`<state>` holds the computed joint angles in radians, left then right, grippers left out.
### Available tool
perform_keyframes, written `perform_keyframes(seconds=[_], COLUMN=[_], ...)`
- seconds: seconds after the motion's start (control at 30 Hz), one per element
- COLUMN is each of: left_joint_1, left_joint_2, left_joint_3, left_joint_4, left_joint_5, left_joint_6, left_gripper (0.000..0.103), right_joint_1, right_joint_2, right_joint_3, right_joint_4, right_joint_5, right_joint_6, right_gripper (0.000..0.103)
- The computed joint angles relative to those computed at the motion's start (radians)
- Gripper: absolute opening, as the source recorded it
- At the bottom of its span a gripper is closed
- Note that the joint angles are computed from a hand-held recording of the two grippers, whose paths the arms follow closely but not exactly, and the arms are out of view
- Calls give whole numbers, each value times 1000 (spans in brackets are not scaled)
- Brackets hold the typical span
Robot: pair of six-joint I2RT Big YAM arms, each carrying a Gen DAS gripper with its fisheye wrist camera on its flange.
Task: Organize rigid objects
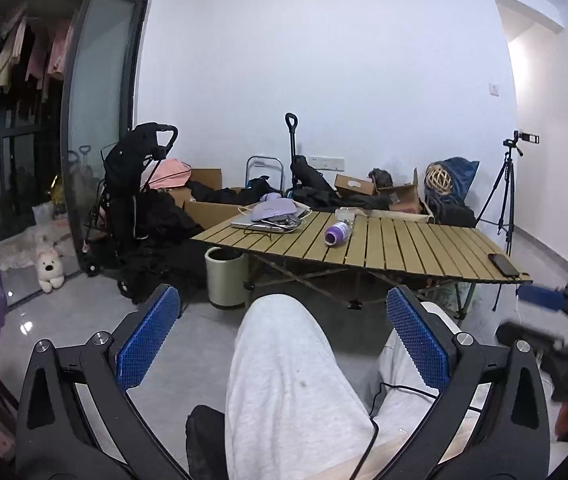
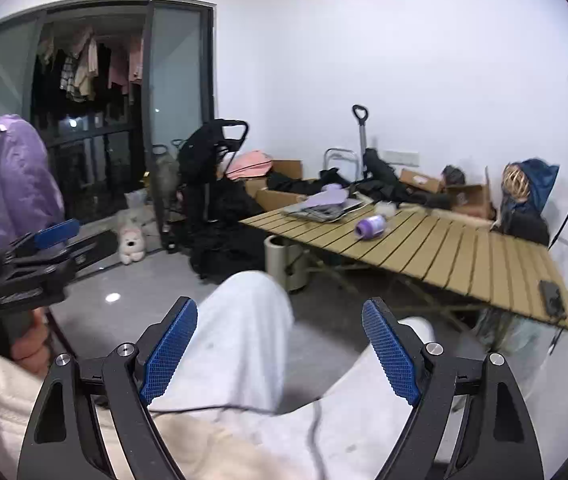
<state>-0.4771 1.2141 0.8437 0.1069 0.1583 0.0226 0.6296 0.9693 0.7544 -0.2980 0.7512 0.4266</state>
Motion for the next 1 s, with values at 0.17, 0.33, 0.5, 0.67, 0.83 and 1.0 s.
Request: perform_keyframes(seconds=[0.17,0.33,0.5,0.67,0.83,1.0], left_joint_1=[14,14,19,20,21,20], left_joint_2=[-1,-12,-15,-16,-18,-18], left_joint_3=[-10,-21,-27,-23,-22,-20], left_joint_4=[-8,5,5,-17,-20,-28], left_joint_5=[36,36,44,45,51,46], left_joint_6=[-22,-15,-10,-10,-5,-8], left_gripper=[103,103,103,103,103,103], right_joint_1=[6,-2,-16,-37,-45,-45], right_joint_2=[24,19,13,2,-3,-1], right_joint_3=[2,0,-9,-18,-23,-24], right_joint_4=[3,17,24,17,17,16], right_joint_5=[-1,-11,-23,-49,-63,-67], right_joint_6=[-11,-7,8,26,32,34], right_gripper=[89,89,89,89,89,89])
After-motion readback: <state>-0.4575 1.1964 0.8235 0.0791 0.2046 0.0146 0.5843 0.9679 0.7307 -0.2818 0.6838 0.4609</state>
